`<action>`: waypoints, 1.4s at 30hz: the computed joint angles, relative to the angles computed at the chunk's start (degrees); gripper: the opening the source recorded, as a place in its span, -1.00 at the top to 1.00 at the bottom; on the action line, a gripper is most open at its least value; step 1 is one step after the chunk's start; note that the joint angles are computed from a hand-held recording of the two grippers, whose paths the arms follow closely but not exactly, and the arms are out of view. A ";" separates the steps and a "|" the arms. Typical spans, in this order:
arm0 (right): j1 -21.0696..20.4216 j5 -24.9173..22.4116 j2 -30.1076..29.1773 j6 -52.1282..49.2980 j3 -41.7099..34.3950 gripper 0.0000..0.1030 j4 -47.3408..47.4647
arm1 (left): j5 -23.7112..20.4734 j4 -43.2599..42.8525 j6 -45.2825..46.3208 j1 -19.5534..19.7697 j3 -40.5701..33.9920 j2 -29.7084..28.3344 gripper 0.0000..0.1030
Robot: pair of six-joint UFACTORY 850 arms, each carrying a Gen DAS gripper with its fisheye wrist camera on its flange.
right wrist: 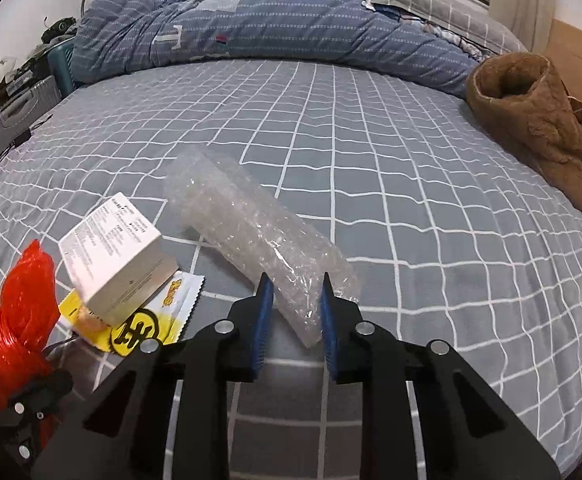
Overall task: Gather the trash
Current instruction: 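Grasp the red plastic bag with the left tool while the right tool grasps the bubble-wrap tube, then carry the red bag and bubble-wrap tube with both tools over the bin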
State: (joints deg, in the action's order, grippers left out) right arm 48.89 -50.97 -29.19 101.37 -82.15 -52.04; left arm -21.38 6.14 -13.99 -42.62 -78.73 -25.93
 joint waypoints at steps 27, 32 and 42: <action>9.45 -11.84 5.59 8.26 2.40 0.66 0.57 | 0.52 0.09 -1.70 1.02 8.56 9.85 0.08; 12.12 -14.26 6.35 10.06 2.26 0.66 1.37 | 0.76 0.12 -2.36 1.05 11.93 12.95 0.08; 16.48 -16.40 7.50 14.19 2.41 0.66 3.45 | 0.23 0.60 -4.60 0.37 16.75 18.28 0.08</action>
